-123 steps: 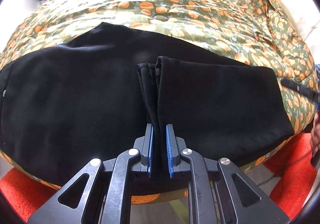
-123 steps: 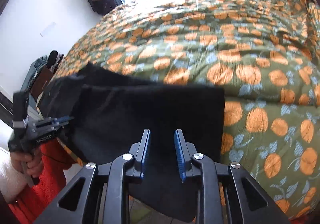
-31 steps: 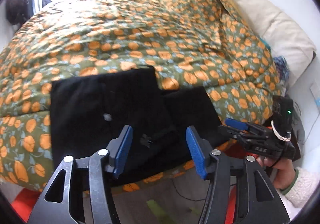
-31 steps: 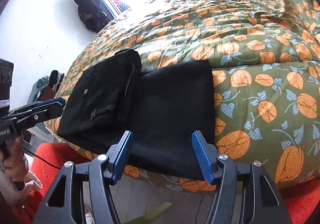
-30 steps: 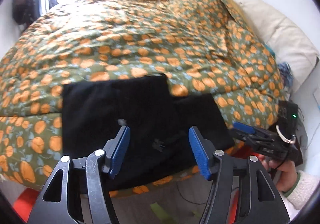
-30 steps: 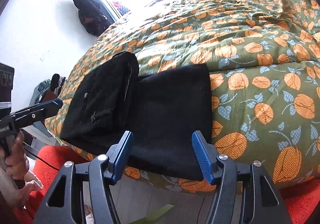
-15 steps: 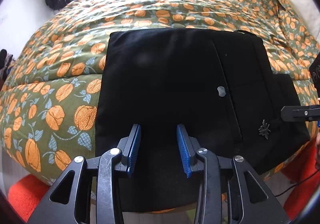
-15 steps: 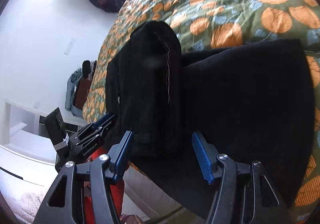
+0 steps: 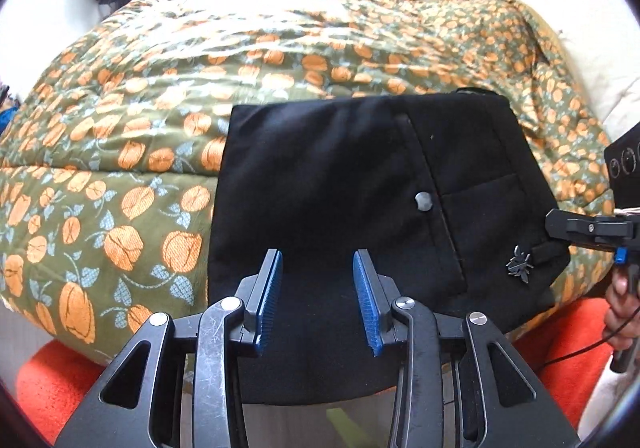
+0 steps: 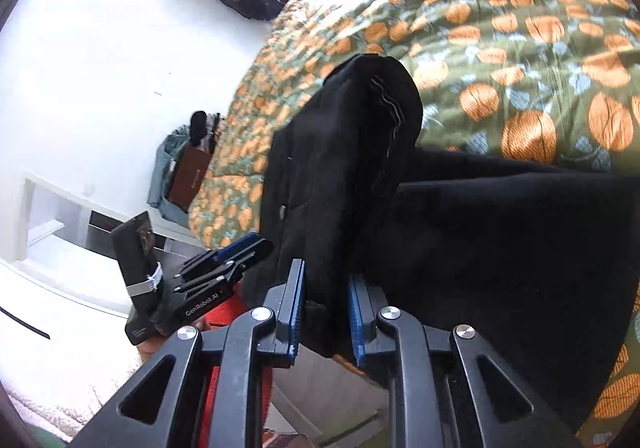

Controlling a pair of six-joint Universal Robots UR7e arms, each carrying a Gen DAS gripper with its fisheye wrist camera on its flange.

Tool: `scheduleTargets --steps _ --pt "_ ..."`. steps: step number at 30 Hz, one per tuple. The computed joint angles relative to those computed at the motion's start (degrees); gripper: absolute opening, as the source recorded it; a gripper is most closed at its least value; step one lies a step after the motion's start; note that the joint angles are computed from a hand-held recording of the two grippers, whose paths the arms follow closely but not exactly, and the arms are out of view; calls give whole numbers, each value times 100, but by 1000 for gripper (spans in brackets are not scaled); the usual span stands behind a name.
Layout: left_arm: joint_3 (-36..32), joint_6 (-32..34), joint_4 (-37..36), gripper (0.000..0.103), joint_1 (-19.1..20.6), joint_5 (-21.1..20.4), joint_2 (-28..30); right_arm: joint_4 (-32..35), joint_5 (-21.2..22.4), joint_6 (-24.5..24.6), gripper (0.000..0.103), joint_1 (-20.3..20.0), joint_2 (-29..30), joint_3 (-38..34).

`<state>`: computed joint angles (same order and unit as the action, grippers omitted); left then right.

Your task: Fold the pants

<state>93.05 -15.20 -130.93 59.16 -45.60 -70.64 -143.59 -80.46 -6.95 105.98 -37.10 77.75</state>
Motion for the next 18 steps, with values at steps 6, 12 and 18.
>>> scheduleTargets --steps 6,12,18 --pt "-6 286 -92 41 -290 -38 -126 -411 264 252 16 -236 -850 863" --pt "35 179 267 41 -292 -37 78 -551 -208 683 15 -827 -1482 1635" --pt "40 -230 1054 41 -293 407 252 -705 -1058 1142 37 -975 -1319 1741"
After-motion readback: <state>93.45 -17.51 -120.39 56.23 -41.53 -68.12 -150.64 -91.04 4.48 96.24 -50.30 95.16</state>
